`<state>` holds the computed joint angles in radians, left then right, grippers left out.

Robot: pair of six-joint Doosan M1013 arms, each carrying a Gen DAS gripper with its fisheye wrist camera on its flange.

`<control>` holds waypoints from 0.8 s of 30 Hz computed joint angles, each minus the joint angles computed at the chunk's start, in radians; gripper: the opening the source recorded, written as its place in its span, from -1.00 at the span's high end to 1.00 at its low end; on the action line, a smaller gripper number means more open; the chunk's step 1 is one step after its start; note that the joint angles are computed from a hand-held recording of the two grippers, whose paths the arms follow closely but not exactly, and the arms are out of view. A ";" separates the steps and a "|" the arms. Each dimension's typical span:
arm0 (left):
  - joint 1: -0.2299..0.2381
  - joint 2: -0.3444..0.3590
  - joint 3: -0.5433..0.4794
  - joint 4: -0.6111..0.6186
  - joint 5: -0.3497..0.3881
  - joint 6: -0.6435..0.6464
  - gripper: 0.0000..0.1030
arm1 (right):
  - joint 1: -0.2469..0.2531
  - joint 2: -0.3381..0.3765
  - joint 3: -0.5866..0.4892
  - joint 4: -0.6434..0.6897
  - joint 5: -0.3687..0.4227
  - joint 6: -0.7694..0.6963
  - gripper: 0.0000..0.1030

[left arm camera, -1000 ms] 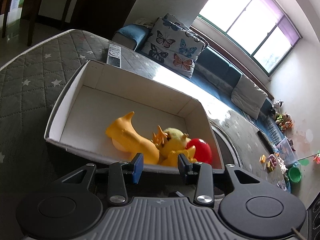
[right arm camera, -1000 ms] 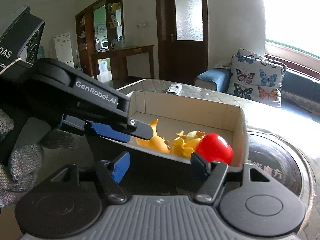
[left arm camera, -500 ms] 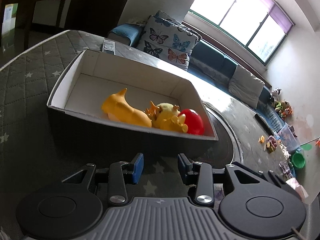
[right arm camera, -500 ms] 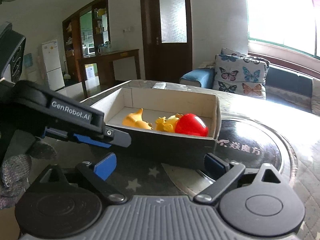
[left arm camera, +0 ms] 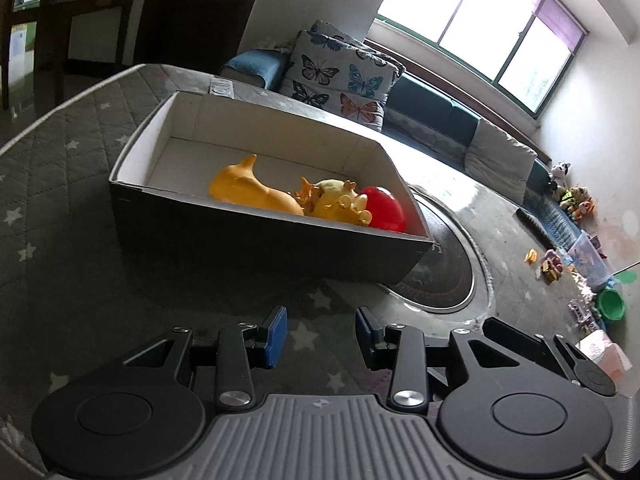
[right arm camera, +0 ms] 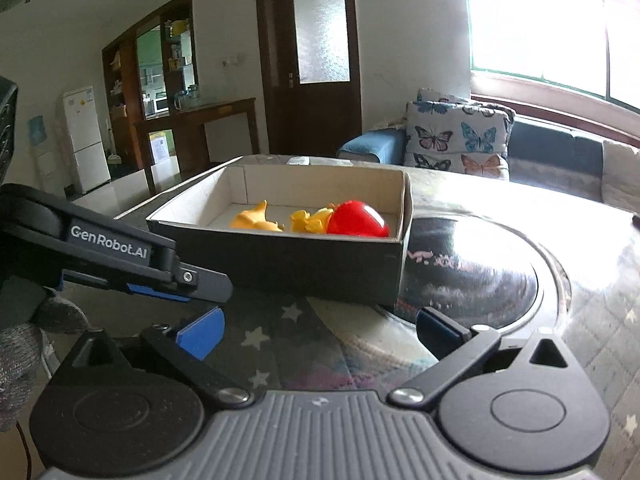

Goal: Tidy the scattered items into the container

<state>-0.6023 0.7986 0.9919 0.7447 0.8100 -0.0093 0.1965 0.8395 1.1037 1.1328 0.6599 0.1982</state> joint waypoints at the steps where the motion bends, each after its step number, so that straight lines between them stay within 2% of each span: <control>1: -0.003 0.001 -0.002 0.005 0.011 0.001 0.22 | 0.000 0.000 0.003 -0.003 -0.002 0.008 -1.00; 16: -0.032 0.029 -0.041 0.002 0.112 0.060 0.22 | 0.007 -0.019 0.053 -0.043 -0.050 0.049 -1.00; 24: -0.039 0.033 -0.045 -0.007 0.129 0.065 0.22 | 0.004 -0.027 0.068 -0.033 -0.066 0.051 -1.00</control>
<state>-0.6411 0.8318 0.9473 0.7372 0.9390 0.0554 0.2009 0.8128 1.1716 1.0999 0.5938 0.2492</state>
